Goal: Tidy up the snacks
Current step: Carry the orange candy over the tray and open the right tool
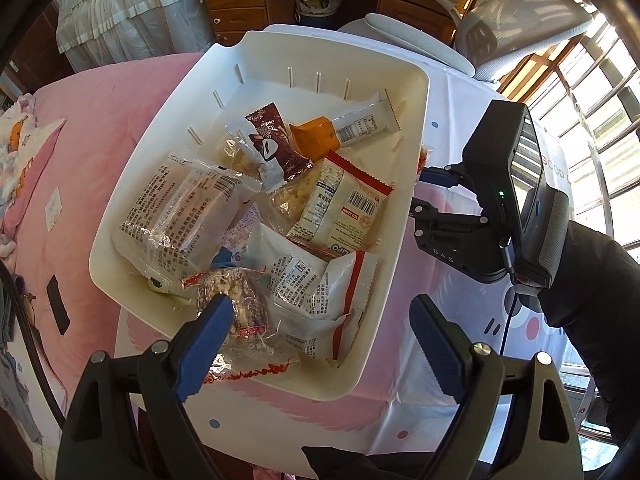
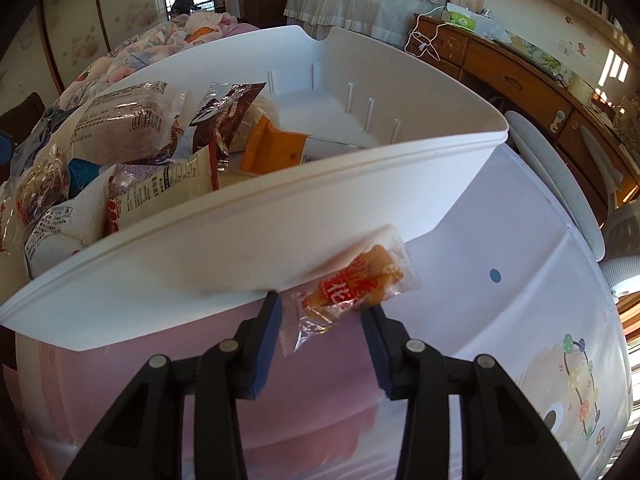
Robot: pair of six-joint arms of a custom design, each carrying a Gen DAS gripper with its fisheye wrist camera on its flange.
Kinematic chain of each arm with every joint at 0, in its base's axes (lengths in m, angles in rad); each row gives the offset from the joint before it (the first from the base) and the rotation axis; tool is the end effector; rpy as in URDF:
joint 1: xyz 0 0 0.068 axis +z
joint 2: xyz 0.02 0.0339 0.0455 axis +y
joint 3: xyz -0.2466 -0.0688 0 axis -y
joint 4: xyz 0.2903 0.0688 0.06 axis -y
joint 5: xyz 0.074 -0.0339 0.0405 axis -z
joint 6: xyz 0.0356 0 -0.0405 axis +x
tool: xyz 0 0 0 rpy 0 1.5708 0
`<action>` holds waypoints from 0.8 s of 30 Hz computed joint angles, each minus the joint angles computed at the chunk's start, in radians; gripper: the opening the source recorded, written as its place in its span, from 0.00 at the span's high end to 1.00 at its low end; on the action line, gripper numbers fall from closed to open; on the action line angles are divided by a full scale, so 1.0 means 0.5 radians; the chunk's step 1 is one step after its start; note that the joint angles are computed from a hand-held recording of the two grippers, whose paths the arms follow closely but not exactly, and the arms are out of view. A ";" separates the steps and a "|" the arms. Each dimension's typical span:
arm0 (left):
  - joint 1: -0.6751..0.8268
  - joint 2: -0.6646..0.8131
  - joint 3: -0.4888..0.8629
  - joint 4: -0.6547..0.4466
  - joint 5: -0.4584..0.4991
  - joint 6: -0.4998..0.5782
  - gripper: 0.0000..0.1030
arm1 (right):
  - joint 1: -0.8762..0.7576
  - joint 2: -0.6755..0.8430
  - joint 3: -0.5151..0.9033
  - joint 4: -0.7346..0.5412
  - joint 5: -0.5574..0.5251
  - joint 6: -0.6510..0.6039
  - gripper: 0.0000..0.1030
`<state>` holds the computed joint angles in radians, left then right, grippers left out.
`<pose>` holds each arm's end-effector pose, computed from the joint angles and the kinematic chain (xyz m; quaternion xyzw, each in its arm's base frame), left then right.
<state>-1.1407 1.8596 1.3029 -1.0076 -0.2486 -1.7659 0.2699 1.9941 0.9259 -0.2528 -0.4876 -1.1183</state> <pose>0.1619 -0.3318 0.1389 -0.3055 0.9441 0.0113 0.1235 0.3230 0.1067 0.0107 -0.6391 0.7209 0.1685 0.2088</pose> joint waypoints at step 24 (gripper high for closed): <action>-0.148 -0.242 -0.010 -0.176 -0.262 -0.019 0.14 | -0.117 -0.631 -0.291 -0.231 0.176 0.400 0.81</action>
